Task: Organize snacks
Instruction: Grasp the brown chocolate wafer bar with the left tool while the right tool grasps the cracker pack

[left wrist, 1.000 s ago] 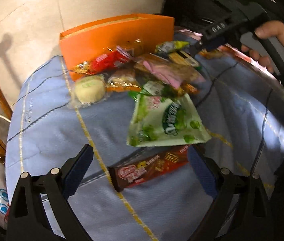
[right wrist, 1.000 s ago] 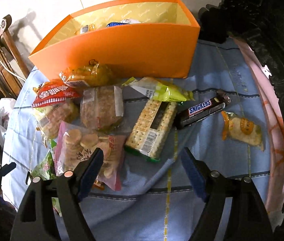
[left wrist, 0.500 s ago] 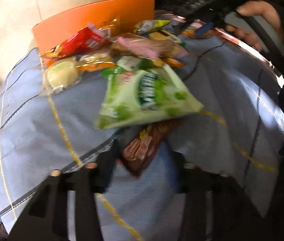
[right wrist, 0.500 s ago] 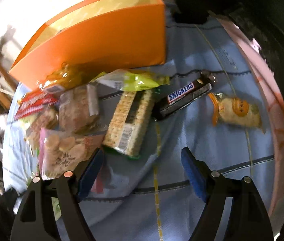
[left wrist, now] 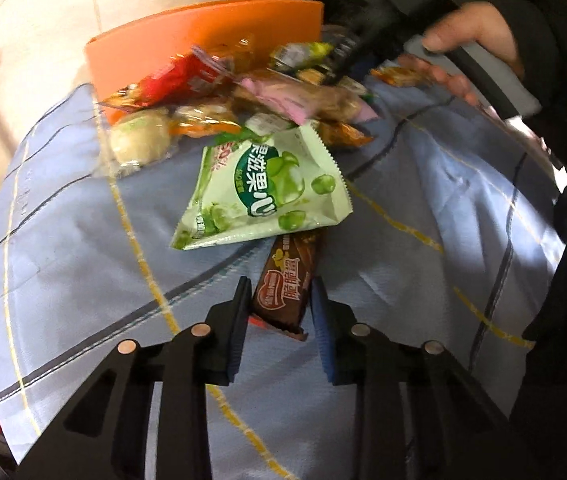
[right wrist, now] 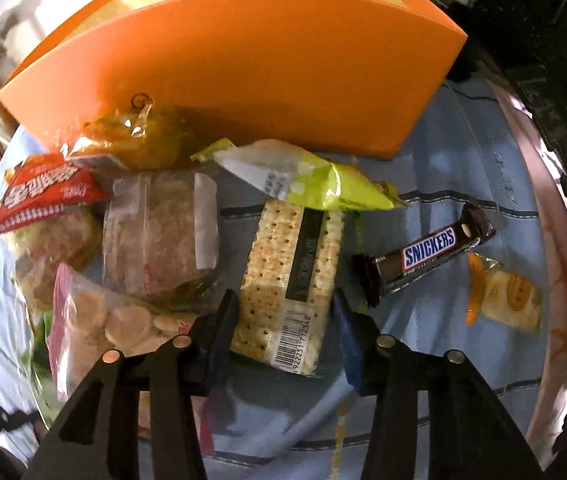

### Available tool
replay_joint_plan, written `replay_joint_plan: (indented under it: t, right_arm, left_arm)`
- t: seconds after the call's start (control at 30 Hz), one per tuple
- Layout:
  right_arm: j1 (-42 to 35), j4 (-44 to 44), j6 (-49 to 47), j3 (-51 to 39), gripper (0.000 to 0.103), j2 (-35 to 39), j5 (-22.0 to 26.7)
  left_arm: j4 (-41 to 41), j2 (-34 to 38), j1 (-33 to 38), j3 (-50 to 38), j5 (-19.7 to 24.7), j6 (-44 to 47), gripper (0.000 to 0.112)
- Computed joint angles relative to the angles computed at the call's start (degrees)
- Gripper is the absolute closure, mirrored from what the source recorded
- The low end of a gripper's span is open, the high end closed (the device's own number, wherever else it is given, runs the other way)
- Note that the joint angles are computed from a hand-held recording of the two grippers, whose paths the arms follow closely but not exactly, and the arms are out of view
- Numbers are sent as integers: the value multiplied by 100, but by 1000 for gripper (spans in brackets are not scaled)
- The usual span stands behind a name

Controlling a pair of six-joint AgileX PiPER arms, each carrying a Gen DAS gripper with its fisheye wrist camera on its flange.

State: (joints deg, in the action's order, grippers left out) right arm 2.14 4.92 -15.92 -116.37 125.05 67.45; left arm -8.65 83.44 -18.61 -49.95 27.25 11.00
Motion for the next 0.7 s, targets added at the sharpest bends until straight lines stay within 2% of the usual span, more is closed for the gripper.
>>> replay_joint_plan:
  t: [0.1, 0.13, 0.17, 0.2, 0.3, 0.37, 0.43, 0.47, 0.5, 0.53, 0.57, 0.63, 0.7]
  right_arm:
    - [-292, 576, -405, 587, 57, -418, -206]
    - [-360, 654, -483, 773, 74, -567, -278]
    - [-458, 795, -581, 858, 96, -680, -228]
    - [-568, 1000, -687, 906, 102, -770, -172]
    - [-664, 1014, -842, 996, 102, -954, -99]
    - [-673, 941, -825, 805, 101, -799, 214]
    - [-719, 1050, -937, 987, 97, -884, 150]
    - [-663, 1006, -939, 1050, 80, -911, 22]
    - [-582, 859, -848, 1115, 43, -942, -131]
    - [-448, 604, -631, 1253, 29, -1004, -412]
    - [-368, 471, -462, 1323, 24, -1023, -602]
    - [-220, 389, -257, 1161, 25, -832, -569]
    - [33, -105, -28, 1122, 25, -663, -656]
  left_arm:
    - [-182, -154, 186, -20, -6, 38, 84]
    - [-230, -216, 225, -52, -10, 51, 84]
    - [-237, -260, 239, -109, 15, 38, 84]
    - [-249, -305, 237, -166, 38, 33, 84]
    - [-195, -294, 147, -472, 110, -63, 84]
    - [-161, -133, 133, -654, 194, -88, 84]
    - [87, 88, 85, -778, 303, -286, 84]
    - [173, 201, 49, -816, 344, -369, 84]
    - [214, 318, 36, -803, 347, -412, 84]
    - [403, 421, -28, -776, 353, -618, 84]
    - [491, 495, -62, -731, 334, -731, 84]
    - [875, 630, -192, -649, 309, -1192, 83]
    - [1103, 596, -260, -510, 57, -1522, 81]
